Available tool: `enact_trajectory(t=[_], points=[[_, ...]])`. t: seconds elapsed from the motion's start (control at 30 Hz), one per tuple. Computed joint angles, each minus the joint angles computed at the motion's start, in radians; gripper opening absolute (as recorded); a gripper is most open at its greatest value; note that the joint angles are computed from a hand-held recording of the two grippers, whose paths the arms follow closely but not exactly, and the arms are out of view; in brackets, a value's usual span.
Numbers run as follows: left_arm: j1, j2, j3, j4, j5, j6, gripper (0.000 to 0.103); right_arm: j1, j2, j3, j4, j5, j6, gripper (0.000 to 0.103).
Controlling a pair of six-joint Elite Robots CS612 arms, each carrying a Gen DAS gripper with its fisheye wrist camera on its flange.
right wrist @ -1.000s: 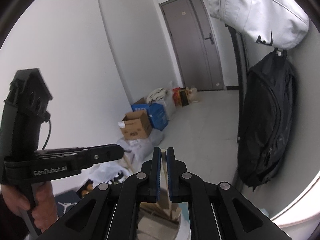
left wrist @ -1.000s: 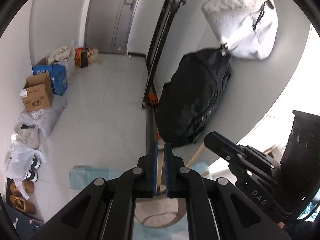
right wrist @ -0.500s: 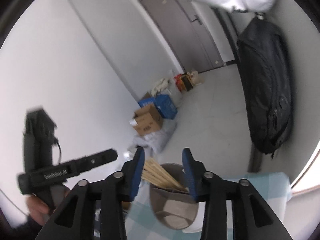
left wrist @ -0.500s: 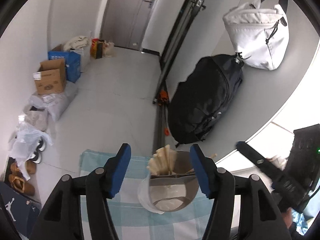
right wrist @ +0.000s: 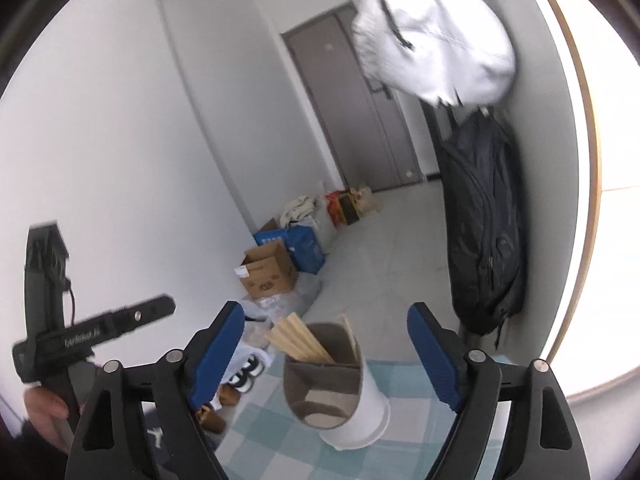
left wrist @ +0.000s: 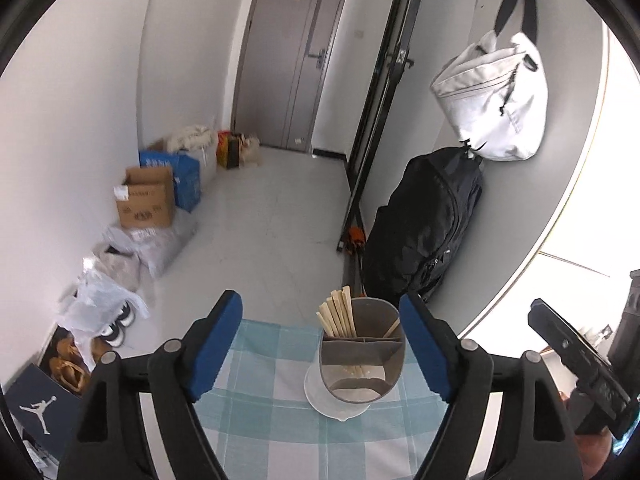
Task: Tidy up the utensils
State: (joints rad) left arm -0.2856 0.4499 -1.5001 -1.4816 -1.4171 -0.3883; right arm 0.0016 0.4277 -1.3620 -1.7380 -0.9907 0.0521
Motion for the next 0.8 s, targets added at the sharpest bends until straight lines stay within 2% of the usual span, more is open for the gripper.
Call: enact_trajectory(t=[0.03, 0.1, 0.27, 0.37, 0.5, 0.8], points=[[-0.006, 0.003, -0.01, 0.005, 0.007, 0.005, 0.078, 0.001, 0.006, -0.014, -0.008, 0.001, -0.009, 0.087], [-0.008, 0.007, -0.025, 0.018, 0.0, 0.008, 0.078, 0.004, 0.021, -0.046, -0.022, -0.008, -0.022, 0.097], [-0.025, 0.029, -0.08, 0.029, 0.041, 0.006, 0.081, 0.0, 0.053, -0.104, -0.065, 0.009, -0.027, 0.102], [-0.04, 0.048, -0.112, 0.008, 0.09, 0.011, 0.093, -0.003, 0.075, -0.138, -0.088, 0.021, -0.029, 0.103], [-0.057, 0.076, -0.146, -0.017, 0.138, 0.038, 0.093, -0.006, 0.11, -0.178, -0.145, 0.027, -0.036, 0.103], [-0.078, 0.146, -0.199, -0.069, 0.212, 0.052, 0.094, -0.006, 0.173, -0.223, -0.19, 0.016, -0.038, 0.103]])
